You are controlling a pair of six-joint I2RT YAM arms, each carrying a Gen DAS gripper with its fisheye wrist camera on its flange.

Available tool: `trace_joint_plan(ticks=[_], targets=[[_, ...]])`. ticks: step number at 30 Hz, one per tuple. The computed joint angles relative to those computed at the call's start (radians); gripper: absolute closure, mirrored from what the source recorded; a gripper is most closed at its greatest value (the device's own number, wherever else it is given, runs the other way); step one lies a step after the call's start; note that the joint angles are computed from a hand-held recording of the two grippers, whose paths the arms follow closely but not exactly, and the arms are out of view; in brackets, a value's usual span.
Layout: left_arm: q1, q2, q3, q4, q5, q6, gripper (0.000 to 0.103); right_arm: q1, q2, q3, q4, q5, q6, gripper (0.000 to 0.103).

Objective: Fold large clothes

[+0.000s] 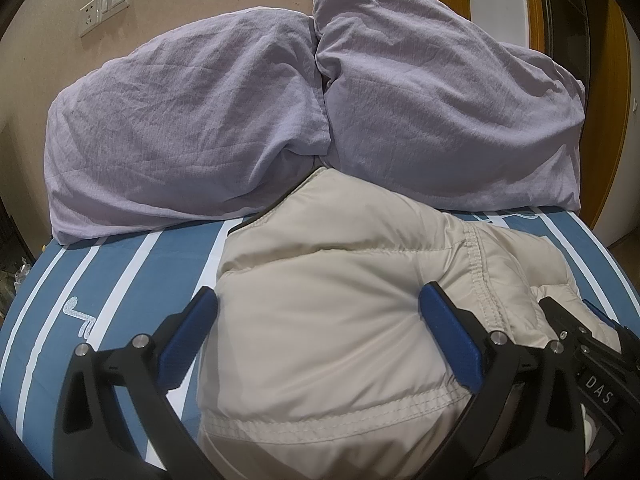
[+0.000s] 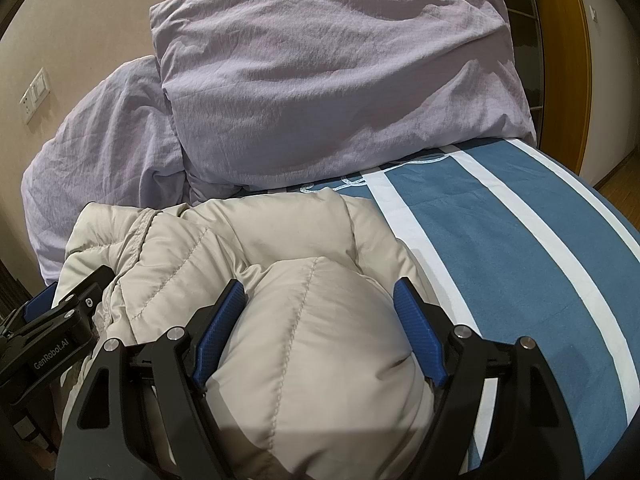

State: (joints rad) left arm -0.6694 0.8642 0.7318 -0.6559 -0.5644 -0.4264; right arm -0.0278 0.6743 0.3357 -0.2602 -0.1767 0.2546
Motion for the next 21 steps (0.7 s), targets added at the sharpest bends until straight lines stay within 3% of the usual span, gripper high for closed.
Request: trace_joint_plan(ticks=[21], targets=[[-0.008, 0.0, 0.001, -0.004, -0.009, -0.007, 0.002, -0.005, -0.001, -0.004, 0.006, -0.006, -0.001, 0.025]])
